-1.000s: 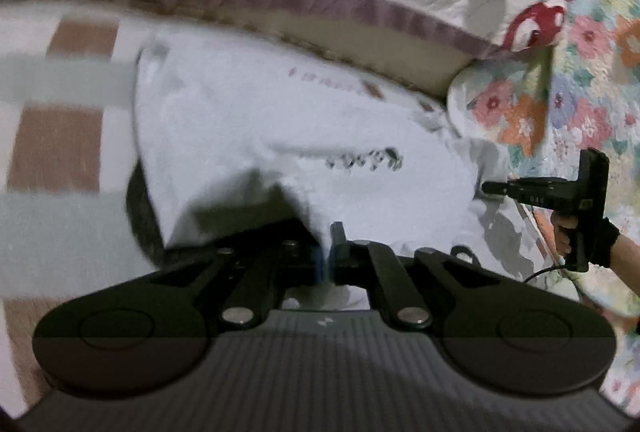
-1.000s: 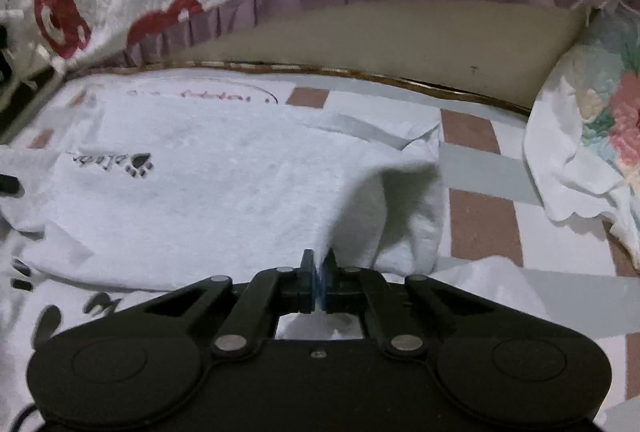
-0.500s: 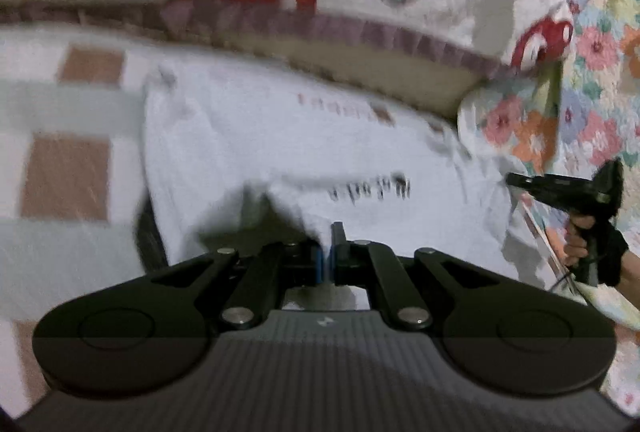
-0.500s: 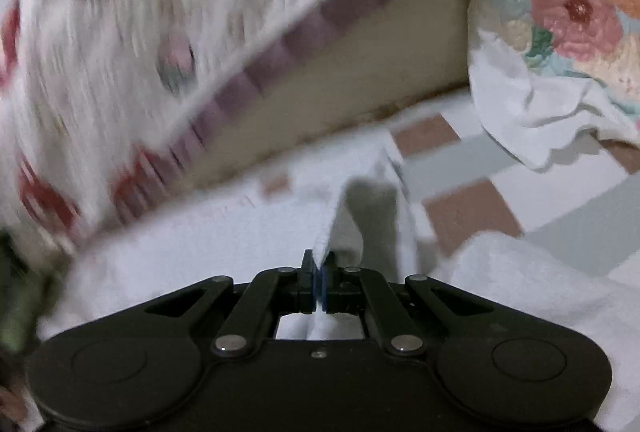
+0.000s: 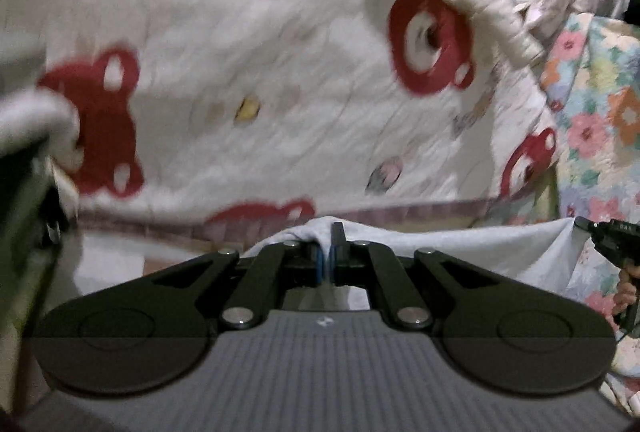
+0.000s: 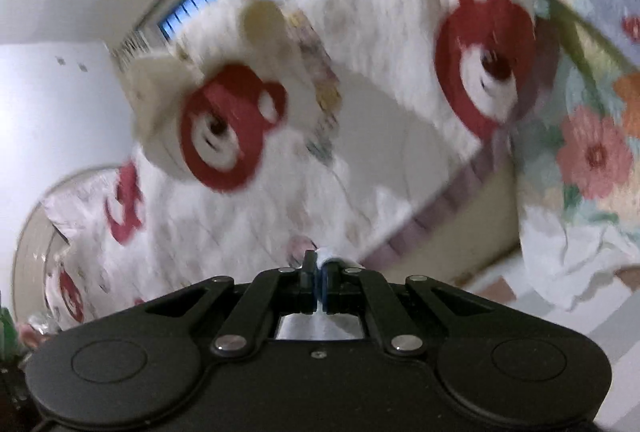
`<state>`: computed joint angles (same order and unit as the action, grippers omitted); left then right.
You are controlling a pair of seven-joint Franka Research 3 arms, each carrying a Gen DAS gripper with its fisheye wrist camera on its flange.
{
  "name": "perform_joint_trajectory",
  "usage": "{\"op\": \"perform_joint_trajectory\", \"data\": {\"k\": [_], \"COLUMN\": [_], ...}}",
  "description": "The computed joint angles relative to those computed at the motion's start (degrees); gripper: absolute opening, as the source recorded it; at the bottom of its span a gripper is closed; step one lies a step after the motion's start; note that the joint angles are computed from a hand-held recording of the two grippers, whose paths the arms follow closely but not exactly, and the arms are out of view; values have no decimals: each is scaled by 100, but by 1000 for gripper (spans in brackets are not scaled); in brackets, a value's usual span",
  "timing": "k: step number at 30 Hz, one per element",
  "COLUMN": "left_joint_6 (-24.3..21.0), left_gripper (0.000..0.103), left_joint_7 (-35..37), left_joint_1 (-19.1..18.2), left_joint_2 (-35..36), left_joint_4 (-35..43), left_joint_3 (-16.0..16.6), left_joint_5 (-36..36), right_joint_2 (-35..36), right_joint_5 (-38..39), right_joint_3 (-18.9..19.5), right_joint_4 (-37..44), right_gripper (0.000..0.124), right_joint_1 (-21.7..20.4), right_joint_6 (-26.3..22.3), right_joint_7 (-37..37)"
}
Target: Fold clothes
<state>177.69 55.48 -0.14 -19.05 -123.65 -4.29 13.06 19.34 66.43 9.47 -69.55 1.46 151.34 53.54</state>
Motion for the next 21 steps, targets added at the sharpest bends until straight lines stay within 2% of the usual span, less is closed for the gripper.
{"op": "perform_joint_trajectory", "data": {"k": [3, 6, 10, 13, 16, 21], "left_joint_6": [-515, -938, -1137, -1294, -1464, -2057], "left_gripper": [3, 3, 3, 3, 3, 3], "left_joint_7": [638, 1002, 849, 630, 412, -431], "left_joint_1": [-548, -689, -297, -50, 81, 549], "left_joint_2": [-110, -272, -586, -913, -1259, -1926], "left_joint_4": [476, 809, 928, 852, 709, 511], "left_joint_3": [404, 468, 56, -218, -413, -1010], "left_joint_5": [-309, -608, -388, -67, 179, 774], "right_joint_2": [-202, -377, -765, -1172, -1545, -2234], "right_joint_5": [47, 320, 941, 1341, 1627, 1931], "right_joint_3": [-14, -30, -96, -289, -538, -1003], "right_joint_4": [-2, 27, -148, -494, -809, -1537], "right_gripper": [3, 3, 3, 3, 3, 3], "right_joint_1": [-26, -126, -236, -205, -139, 39], "right_joint_6": [26, -121, -424, -650, -929, -1540], "right_joint_7": [-143, -388, -1115, -1540, -1786, -1924]}}
